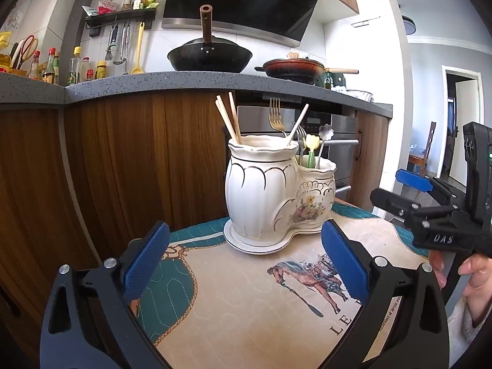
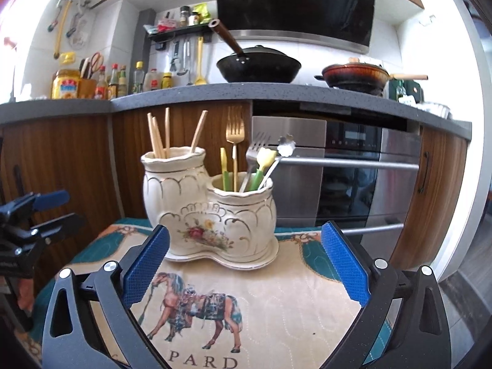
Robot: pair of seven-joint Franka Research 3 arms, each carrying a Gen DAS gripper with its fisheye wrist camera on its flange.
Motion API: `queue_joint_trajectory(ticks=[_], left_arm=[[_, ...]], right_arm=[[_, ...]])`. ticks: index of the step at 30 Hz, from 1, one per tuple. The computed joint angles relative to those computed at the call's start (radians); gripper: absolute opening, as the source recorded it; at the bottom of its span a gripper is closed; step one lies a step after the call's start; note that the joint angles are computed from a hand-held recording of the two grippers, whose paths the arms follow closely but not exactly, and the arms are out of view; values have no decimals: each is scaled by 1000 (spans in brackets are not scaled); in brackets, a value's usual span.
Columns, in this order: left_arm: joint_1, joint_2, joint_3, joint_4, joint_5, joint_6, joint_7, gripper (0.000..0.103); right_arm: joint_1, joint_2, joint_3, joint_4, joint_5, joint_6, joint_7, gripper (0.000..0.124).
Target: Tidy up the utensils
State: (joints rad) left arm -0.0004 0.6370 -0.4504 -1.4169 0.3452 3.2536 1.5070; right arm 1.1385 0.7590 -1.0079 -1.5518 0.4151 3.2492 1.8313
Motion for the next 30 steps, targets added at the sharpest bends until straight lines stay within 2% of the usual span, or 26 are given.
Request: queue_joint_trajectory(ticks=[7,30], left_arm=[[23,10,-37,8,-8,-22,24,97],[26,5,-38,-3,-8,0,21,97]], right_arm=[[14,11,-19,-2,-6,-1,2,98],[11,16,-28,8,-59,-25,49,98]])
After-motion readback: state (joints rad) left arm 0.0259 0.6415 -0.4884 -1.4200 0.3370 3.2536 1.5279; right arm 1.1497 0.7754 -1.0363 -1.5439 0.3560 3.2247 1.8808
